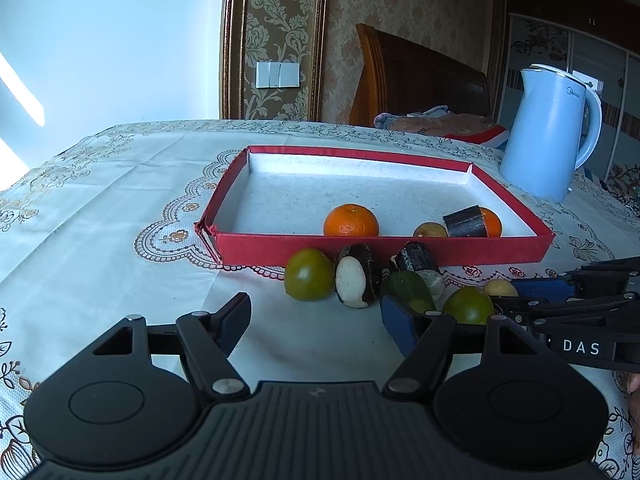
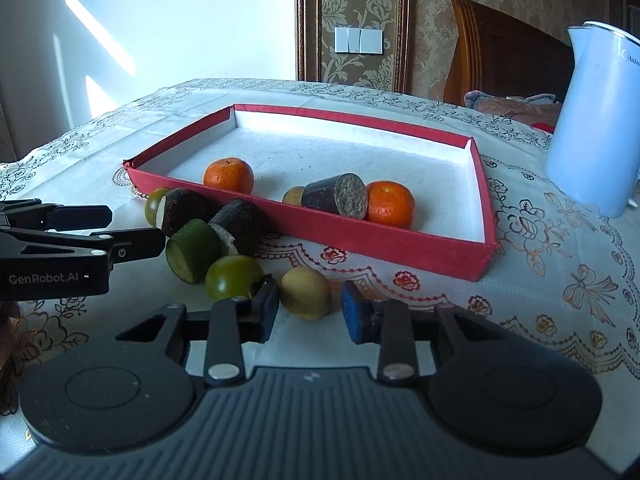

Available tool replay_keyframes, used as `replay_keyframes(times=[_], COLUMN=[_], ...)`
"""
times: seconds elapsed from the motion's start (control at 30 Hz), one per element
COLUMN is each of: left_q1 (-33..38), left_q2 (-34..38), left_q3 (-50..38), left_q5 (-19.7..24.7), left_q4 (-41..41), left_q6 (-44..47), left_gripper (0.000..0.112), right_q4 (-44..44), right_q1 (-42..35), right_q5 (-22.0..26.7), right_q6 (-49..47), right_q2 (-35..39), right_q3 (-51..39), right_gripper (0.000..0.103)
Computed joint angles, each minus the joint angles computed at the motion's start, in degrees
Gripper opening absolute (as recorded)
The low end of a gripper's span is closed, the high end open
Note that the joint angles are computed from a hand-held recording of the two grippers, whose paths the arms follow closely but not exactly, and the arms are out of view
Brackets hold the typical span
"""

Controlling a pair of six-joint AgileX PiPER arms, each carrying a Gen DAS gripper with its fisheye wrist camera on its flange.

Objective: Organize fruits
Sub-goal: 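Grasp the green cucumber piece with the left tool while the right tool grasps the yellow round fruit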

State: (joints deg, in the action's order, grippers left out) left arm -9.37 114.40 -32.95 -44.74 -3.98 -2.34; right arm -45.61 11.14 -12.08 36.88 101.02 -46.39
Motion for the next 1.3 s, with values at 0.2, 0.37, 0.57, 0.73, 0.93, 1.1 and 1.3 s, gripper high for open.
replay_keyframes(times=[0.2,0.37,0.57,0.73,0.93,1.1,1.3], left_q1=[-0.91,-2.31,-2.72,-4.93,-6.33,-8.16,-10.78], left_q2=[0.07,0.08,-0.46,-0.16,-0.19,0.62,1.72], left_q3=[-0.18,0.1,2.75,4.27,-0.46,-2.83,-7.52], left_q5=[0.16,-0.59,-4.16,-8.09,1.15,3.66,9.11], left_q4=[-2.16,-5.03,-0.93,-2.22,-6.11,-8.95,-18.87], left_q6=[1.63,4.56,2.68,5.8,7.62,9.78,16.55], left_gripper=[0.074,0.075,0.075,0.075,0.076,0.076,0.076], right_q4=[-0.98,6.18,5.35,3.06,1.3,0.7,0.08], right_q1=[0.3,0.25,-2.07,-3.63,-4.55,-4.78,-4.97], right_q5=[0.62,0.22,-2.36,-4.09,-5.35,-5.76,-6.06], right_q6=[1.11,-4.84,-2.83,-0.57,1.41,2.12,2.9], right_q2=[0.38,0.22,-0.75,-1.9,-1.87,-1.77,-1.69], right_q3=[-0.43,0.28,2.03,3.65,4.1,4.15,4.2], right_gripper=[0.026,0.026,0.026,0.026,0.026,0.026,0.026])
